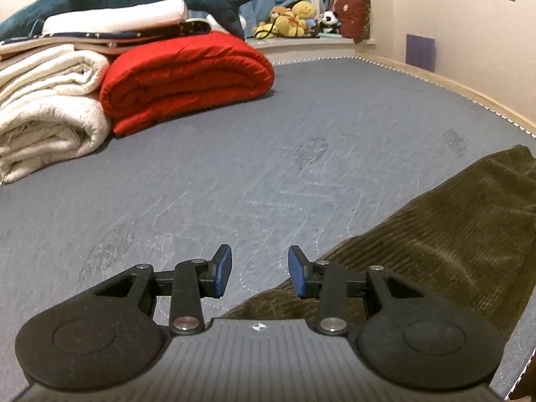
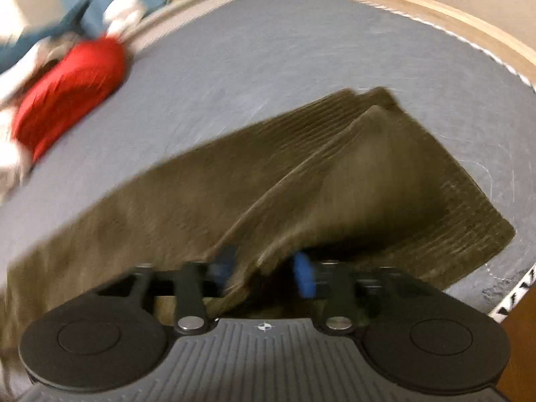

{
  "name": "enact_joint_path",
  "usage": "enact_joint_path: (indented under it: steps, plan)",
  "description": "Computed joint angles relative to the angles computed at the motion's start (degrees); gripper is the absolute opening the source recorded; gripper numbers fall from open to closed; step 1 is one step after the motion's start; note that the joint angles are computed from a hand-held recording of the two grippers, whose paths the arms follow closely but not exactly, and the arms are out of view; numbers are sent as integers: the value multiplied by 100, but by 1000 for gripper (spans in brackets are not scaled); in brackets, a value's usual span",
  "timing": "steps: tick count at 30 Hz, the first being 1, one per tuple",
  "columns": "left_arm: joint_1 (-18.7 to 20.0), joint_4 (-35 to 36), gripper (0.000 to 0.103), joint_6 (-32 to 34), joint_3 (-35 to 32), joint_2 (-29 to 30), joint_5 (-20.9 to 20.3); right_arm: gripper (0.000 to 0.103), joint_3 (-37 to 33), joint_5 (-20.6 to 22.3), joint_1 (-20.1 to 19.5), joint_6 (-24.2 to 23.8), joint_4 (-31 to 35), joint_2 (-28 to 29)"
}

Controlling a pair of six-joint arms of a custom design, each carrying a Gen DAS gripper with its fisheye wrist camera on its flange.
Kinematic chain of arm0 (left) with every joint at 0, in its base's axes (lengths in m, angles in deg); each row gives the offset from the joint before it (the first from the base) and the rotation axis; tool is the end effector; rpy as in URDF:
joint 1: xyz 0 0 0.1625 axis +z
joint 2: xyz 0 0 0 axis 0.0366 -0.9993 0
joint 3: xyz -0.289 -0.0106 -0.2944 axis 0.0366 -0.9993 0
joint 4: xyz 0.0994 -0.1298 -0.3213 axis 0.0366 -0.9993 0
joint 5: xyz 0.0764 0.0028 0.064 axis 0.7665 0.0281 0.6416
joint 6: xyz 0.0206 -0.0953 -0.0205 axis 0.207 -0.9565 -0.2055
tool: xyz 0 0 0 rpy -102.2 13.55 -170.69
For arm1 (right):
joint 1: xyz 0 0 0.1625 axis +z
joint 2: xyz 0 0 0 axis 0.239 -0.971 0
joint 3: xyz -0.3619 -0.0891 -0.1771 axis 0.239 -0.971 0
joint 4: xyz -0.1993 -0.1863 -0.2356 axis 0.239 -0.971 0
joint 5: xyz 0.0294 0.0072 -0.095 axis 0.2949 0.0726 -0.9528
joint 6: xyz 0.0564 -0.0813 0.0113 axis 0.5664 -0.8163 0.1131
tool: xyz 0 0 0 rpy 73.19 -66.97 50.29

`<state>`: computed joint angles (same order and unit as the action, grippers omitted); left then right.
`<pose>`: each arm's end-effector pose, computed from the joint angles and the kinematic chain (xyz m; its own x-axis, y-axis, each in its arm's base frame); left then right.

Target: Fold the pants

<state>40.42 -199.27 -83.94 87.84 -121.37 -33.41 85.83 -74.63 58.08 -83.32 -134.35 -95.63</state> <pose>-0.0694 -0.3733 0.2350 -0.5977 -0.1595 -0.7857 0.5399 0.6445 -0.5414 -0.0558 -0.5639 0.3388 -0.9158 -0.0883 0.3917 -0.2767 0.8458 -0.4562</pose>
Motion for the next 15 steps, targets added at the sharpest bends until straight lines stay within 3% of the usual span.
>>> enact_joint_path:
  steps: [3,8,12,15]
  plan:
    - [32,-235,42,290,54,-97,-375,61,-241,101,-158,1146,-320,267]
    - [-54,-997,42,1781,374,-202,-1861,58,-340,402,-408,2980,-846,439]
    - [83,-456,42,2176,336,-168,-2745,55,-116,141,-352,3309,-1285,389]
    - [262,175,42,2281,223,-172,-3157,44,45,-12,-338,3295,-1525,319]
